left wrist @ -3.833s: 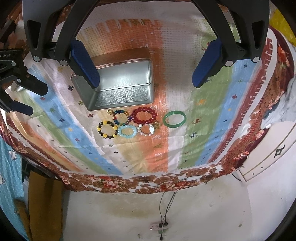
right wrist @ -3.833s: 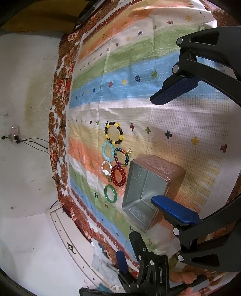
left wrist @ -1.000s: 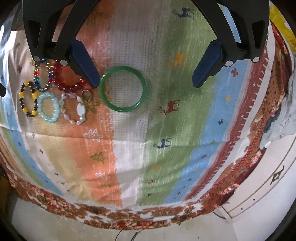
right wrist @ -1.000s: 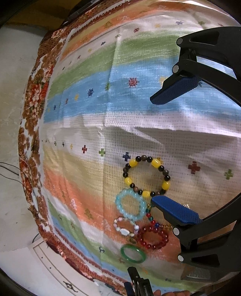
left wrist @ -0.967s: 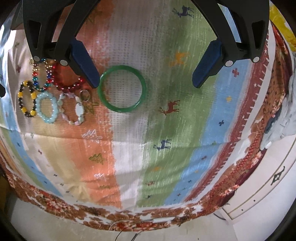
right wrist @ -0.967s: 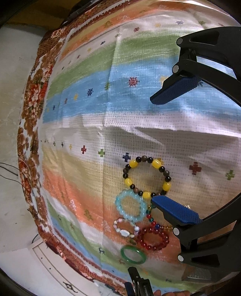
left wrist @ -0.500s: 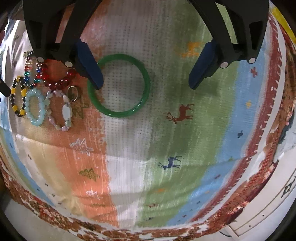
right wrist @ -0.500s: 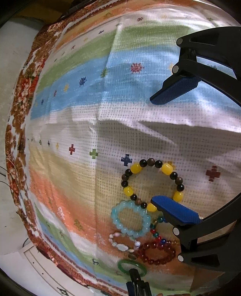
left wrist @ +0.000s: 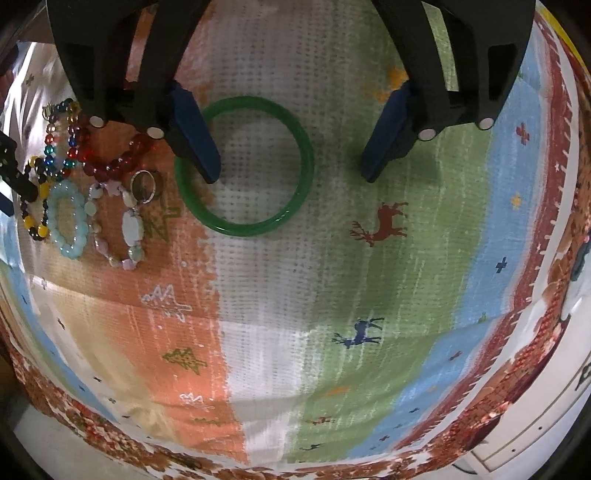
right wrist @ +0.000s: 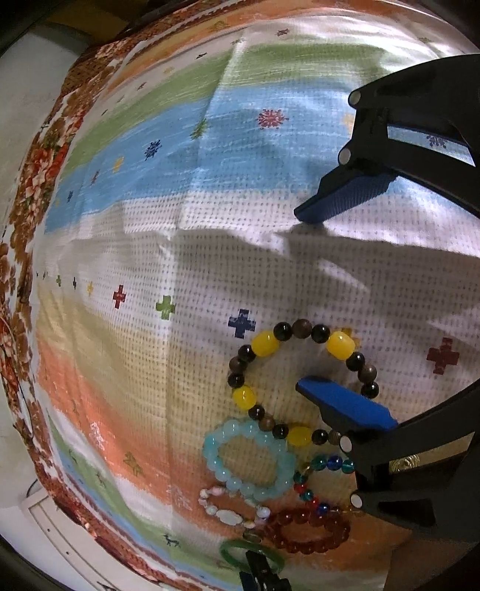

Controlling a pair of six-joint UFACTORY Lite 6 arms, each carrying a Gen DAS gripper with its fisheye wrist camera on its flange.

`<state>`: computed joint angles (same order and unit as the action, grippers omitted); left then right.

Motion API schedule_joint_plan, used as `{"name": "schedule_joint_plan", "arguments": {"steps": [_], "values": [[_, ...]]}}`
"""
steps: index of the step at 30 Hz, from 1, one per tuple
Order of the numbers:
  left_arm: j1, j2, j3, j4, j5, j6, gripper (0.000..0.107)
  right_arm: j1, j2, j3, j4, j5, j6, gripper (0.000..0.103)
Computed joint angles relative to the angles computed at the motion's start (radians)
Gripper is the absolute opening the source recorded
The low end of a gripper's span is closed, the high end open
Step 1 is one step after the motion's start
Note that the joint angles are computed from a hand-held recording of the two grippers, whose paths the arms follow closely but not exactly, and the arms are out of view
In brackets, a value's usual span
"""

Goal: Organize jewelry
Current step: 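Close the left tool on the green bangle while the right tool grasps the black-yellow bracelet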

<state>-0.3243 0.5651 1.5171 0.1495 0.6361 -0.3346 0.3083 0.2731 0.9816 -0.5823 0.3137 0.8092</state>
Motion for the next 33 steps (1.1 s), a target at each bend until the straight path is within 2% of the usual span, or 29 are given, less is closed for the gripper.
{"name": "schedule_joint_plan", "arguments": {"steps": [3,5,6,7,8,9,10,13,16,22,33], "values": [[-0.014,-0.009,-0.012,0.011,-0.003,-0.010,0.068,0.001,-0.007,-0.007,-0.022,-0.001,0.016,0.073],[-0.016,-0.015,-0.019,0.023,-0.004,-0.016,0.059,0.004,-0.013,-0.009,-0.032,0.003,0.024,0.064],[-0.019,-0.017,-0.020,0.034,-0.001,-0.024,0.055,0.001,-0.012,-0.006,-0.029,0.002,0.017,0.055],[-0.022,-0.021,-0.024,0.045,0.000,-0.033,0.046,0.001,-0.017,-0.009,-0.023,-0.002,0.008,0.045],[-0.026,-0.024,-0.025,0.064,0.005,-0.050,0.037,0.005,-0.020,-0.008,-0.025,0.003,0.010,0.040],[-0.030,-0.024,-0.026,0.087,0.010,-0.069,0.034,0.010,-0.019,-0.007,-0.032,0.005,0.016,0.033],[-0.029,-0.025,-0.027,0.085,0.010,-0.063,0.025,0.014,-0.017,-0.005,-0.043,0.010,0.024,0.026],[-0.045,-0.030,-0.034,0.128,0.017,-0.089,0.010,0.032,-0.016,-0.008,-0.121,0.020,0.091,0.013],[-0.047,-0.037,-0.038,0.136,0.018,-0.094,0.007,0.030,-0.031,-0.026,-0.139,0.008,0.111,0.010],[-0.032,-0.072,-0.063,0.093,0.005,-0.067,0.007,0.017,-0.086,-0.057,-0.008,-0.022,-0.014,0.010],[-0.046,-0.171,-0.118,0.075,-0.009,-0.068,0.007,0.074,-0.258,-0.138,-0.030,0.006,0.037,0.010]]}}
